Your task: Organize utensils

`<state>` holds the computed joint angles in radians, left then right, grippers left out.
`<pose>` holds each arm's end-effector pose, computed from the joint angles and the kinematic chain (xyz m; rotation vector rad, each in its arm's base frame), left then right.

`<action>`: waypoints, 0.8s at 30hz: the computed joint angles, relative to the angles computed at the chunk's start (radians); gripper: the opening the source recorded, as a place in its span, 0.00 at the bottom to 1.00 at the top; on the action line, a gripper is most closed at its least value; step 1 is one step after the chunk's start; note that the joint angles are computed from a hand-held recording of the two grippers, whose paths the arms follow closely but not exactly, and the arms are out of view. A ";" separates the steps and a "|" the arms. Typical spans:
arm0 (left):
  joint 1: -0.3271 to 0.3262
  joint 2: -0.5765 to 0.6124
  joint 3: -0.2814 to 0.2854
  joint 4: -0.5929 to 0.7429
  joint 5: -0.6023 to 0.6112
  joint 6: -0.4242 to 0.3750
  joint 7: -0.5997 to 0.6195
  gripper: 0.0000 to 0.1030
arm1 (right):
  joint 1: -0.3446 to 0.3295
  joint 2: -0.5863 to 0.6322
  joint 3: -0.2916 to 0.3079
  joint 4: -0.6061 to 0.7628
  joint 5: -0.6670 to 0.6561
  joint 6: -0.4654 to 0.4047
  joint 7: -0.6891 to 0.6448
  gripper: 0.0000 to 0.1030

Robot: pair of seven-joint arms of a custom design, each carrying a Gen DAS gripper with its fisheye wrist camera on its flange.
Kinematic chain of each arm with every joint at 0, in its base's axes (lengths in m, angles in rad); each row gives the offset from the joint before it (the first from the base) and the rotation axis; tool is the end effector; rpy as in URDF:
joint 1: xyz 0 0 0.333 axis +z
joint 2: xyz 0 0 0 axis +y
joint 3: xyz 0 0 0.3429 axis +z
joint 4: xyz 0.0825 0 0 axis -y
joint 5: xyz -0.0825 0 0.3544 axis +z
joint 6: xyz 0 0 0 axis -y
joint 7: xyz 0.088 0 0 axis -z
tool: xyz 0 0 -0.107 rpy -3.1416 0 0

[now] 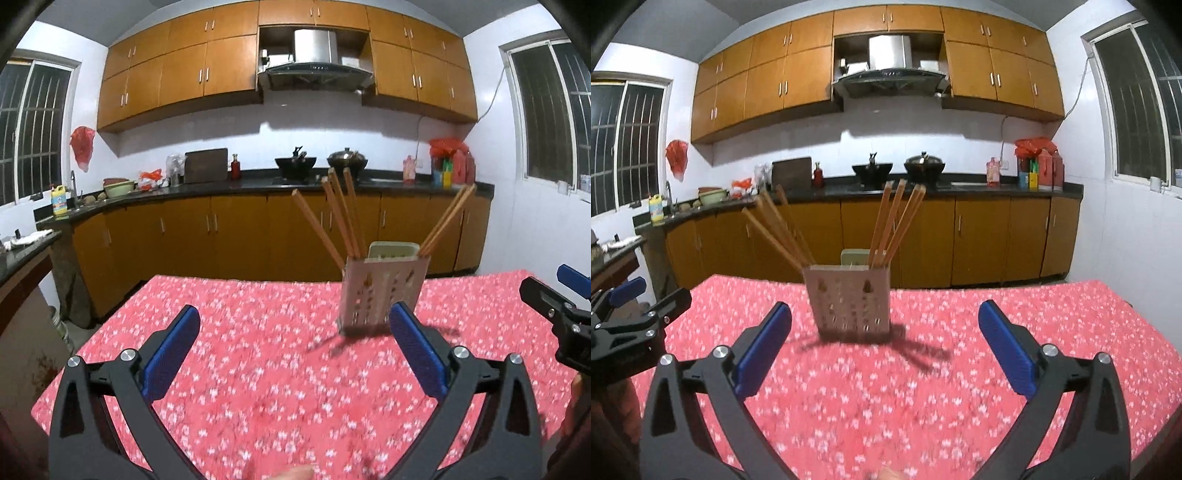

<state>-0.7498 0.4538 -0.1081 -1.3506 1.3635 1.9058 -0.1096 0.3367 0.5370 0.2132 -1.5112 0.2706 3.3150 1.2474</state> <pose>0.5242 -0.4702 0.5594 -1.6283 1.0829 -0.7481 0.6533 0.3151 0.5473 -1.6458 1.0173 -0.6955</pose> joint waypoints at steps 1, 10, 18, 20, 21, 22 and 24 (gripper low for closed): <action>-0.001 -0.001 -0.002 -0.006 -0.004 -0.002 -0.002 0.98 | -0.010 -0.006 0.014 -0.019 -0.002 0.003 -0.003 0.96; 0.000 -0.021 -0.016 -0.073 -0.016 -0.008 -0.047 0.98 | 0.010 -0.029 -0.020 -0.097 0.004 0.029 0.012 0.96; 0.010 -0.032 -0.032 -0.097 -0.013 -0.006 -0.067 0.98 | 0.041 -0.034 -0.063 -0.116 0.005 0.034 0.019 0.96; 0.012 -0.034 -0.035 -0.102 -0.012 -0.002 -0.071 0.98 | 0.045 -0.034 -0.070 -0.118 0.007 0.028 0.021 0.96; 0.013 -0.033 -0.036 -0.103 -0.012 0.000 -0.072 0.98 | 0.043 -0.032 -0.069 -0.115 0.007 0.025 0.021 0.96; 0.014 -0.033 -0.036 -0.102 -0.013 0.001 -0.071 0.98 | 0.044 -0.031 -0.071 -0.114 0.007 0.022 0.022 0.96; 0.014 -0.032 -0.038 -0.102 -0.014 0.004 -0.070 0.98 | 0.043 -0.032 -0.072 -0.114 0.007 0.019 0.023 0.96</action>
